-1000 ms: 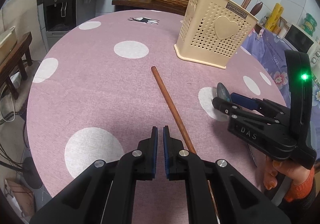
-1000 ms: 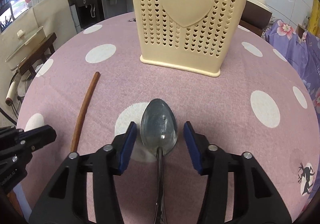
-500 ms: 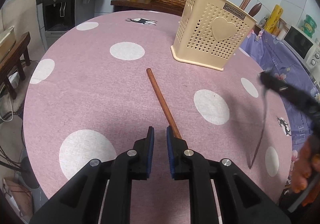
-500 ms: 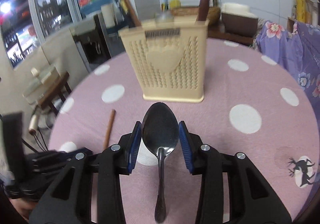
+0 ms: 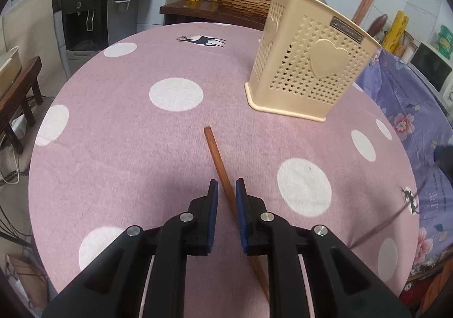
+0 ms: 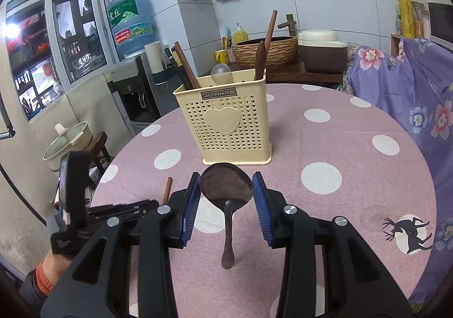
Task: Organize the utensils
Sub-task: 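Lift the chopstick and spoon and lower both into the beige holder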
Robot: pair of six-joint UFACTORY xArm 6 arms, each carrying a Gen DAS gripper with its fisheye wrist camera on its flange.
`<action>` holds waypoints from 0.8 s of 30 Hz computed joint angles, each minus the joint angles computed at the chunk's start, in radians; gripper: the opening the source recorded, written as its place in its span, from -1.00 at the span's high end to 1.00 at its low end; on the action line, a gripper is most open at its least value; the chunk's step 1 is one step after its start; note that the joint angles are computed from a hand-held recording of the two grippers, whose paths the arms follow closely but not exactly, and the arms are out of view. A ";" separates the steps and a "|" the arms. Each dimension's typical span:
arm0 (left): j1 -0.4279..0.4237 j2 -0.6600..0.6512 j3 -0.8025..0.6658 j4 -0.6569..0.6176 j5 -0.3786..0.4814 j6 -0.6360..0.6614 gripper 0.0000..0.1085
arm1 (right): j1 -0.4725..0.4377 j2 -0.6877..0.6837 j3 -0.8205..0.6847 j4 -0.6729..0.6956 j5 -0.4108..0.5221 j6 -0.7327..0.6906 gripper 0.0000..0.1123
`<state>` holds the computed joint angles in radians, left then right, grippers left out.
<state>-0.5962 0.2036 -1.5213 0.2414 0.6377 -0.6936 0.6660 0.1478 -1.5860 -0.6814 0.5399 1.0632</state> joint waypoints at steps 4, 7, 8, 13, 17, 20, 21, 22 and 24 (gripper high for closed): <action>0.001 0.074 -0.103 0.023 0.052 -0.009 0.74 | 0.002 -0.001 0.003 -0.009 0.000 0.006 0.32; -0.001 0.117 -0.161 0.036 0.096 -0.020 0.74 | 0.006 -0.006 0.011 -0.014 -0.003 0.008 0.32; -0.004 0.127 -0.176 0.049 0.114 -0.027 0.74 | 0.007 -0.007 0.012 -0.016 -0.004 0.007 0.32; -0.013 0.161 -0.218 0.088 0.148 -0.028 0.74 | 0.011 -0.001 0.005 -0.021 -0.005 0.004 0.32; -0.012 0.193 -0.269 0.083 0.177 -0.014 0.79 | 0.011 0.001 0.004 -0.015 -0.006 -0.002 0.32; -0.015 0.211 -0.296 0.099 0.193 -0.008 0.82 | 0.007 -0.002 0.010 -0.015 -0.012 0.003 0.32; -0.016 0.214 -0.301 0.102 0.196 -0.006 0.83 | 0.006 -0.002 0.011 -0.014 -0.013 0.005 0.32; -0.016 0.215 -0.302 0.103 0.195 -0.006 0.83 | 0.004 -0.001 0.010 -0.013 -0.013 0.004 0.32; -0.015 0.223 -0.313 0.105 0.197 -0.004 0.84 | 0.004 0.000 0.009 -0.013 -0.011 0.004 0.32</action>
<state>-0.6116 0.4265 -1.8343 0.3460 0.8345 -0.6972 0.6702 0.1479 -1.5771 -0.6941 0.5284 1.0671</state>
